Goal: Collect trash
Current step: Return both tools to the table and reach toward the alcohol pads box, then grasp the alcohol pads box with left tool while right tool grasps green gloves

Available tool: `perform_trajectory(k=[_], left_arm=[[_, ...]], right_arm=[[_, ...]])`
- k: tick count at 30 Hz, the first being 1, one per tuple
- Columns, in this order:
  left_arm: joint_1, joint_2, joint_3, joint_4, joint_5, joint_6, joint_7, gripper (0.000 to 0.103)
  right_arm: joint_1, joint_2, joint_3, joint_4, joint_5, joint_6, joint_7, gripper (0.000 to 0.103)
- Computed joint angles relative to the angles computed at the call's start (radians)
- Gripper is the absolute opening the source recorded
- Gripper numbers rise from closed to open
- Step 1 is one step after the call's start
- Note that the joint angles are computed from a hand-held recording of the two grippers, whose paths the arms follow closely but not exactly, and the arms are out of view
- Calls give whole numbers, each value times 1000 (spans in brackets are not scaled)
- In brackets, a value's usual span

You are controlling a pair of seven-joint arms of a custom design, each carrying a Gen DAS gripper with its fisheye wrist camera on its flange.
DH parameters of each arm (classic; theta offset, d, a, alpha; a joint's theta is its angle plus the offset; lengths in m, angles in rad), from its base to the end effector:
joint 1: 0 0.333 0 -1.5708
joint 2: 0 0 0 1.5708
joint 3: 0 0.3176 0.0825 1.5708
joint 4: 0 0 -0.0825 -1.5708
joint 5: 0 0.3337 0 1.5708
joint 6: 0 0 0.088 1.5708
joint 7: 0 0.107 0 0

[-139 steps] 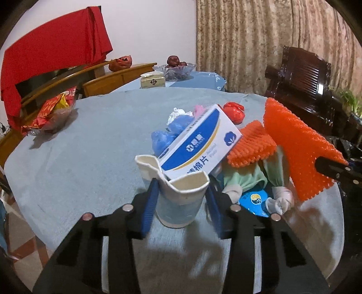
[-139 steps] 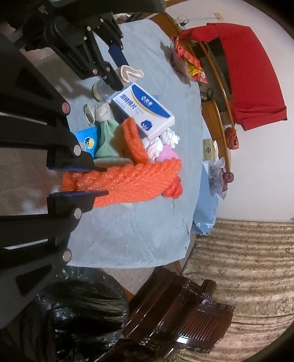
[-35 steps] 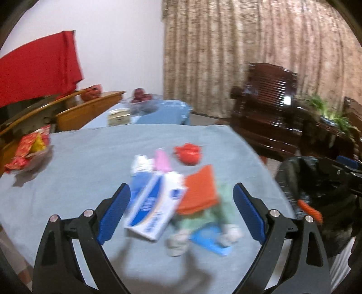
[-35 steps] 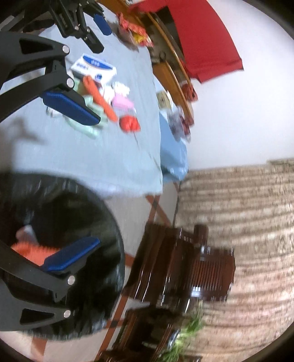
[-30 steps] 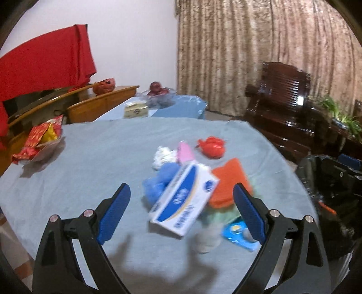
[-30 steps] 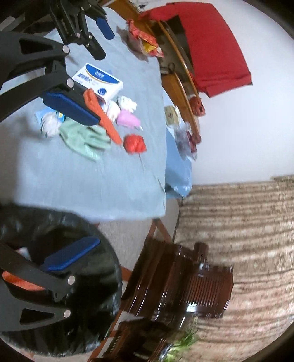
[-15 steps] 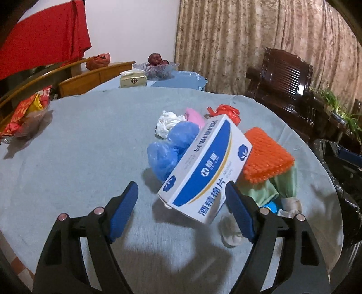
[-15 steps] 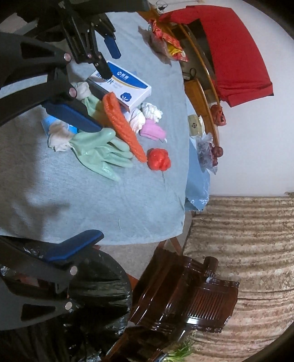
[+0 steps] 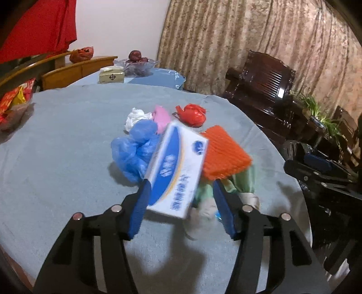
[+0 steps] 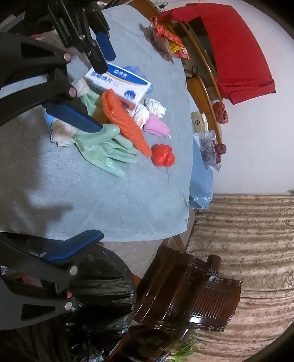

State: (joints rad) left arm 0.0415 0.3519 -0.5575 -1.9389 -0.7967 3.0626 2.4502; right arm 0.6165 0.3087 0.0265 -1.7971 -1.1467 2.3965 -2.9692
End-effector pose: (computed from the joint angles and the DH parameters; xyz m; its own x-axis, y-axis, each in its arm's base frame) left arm 0.5738 -0.2190 0.4298 -0.5473 -0.8222 0.1562 -0.6061 0.2607 -0.7515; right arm 0.5027 0.3656 0.4381 -0.2933 -0.9544 -0.0551 -0.5806 0.2236 -0.7829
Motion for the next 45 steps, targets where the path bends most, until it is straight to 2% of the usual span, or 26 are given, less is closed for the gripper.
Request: perform_trajectory(k=[3,7,15,18,19,20,21,23,26,28,30,32,33,35,41,45], left_arm=[[-79,18,94,18,101,27,-113,71],[-154,75,206,89,244,-22,-280,73],[-131,107,166,107,353,-22,-349,76],[-204,106,249,98,464,4,-448,76],[-241,110,293,104,503,5,-491,75],[-247,113,303,104,520,7,-506,73],[-252,117,311,106,539,5,-524,64],[-269,113,337,100,574,8,-569,64],[-212,85,280,54,588,54,-577,63],[-138,62,202,19,584,81,-565,63],[-35,34,92,-19,567,100,-546,62],[29,17,24,-41,554,111,-540,62],[42,11,12,-47,554,115,-543,62],[50,1,7,-55,559,123,-555,62],[-8,-14,86,-66,606,123,-616,62],[-1,-20,91,-81,621,122,-634,61]], right_arm=[[-1,-1,0,-2,1,-1,1,86],[-2,-1,1,-2,5,-1,-5,86],[-5,1,0,-4,19,-3,-17,86],[-4,3,-1,-4,25,-3,-17,86],[-3,5,0,-2,26,-4,-16,86],[-2,4,-1,-4,26,-4,-15,86],[-2,4,-1,-3,27,-4,-17,86],[-2,2,-1,-7,29,-3,-16,86],[-1,0,-3,-9,18,-1,-6,86],[-1,2,-4,-8,8,3,6,86],[3,1,-6,-6,-14,7,28,86],[2,7,-6,5,-28,17,31,86],[2,11,-5,12,-29,21,28,86],[2,22,-5,25,-29,32,20,85],[13,70,-9,67,23,68,-28,78],[25,123,-24,113,77,91,-80,74]])
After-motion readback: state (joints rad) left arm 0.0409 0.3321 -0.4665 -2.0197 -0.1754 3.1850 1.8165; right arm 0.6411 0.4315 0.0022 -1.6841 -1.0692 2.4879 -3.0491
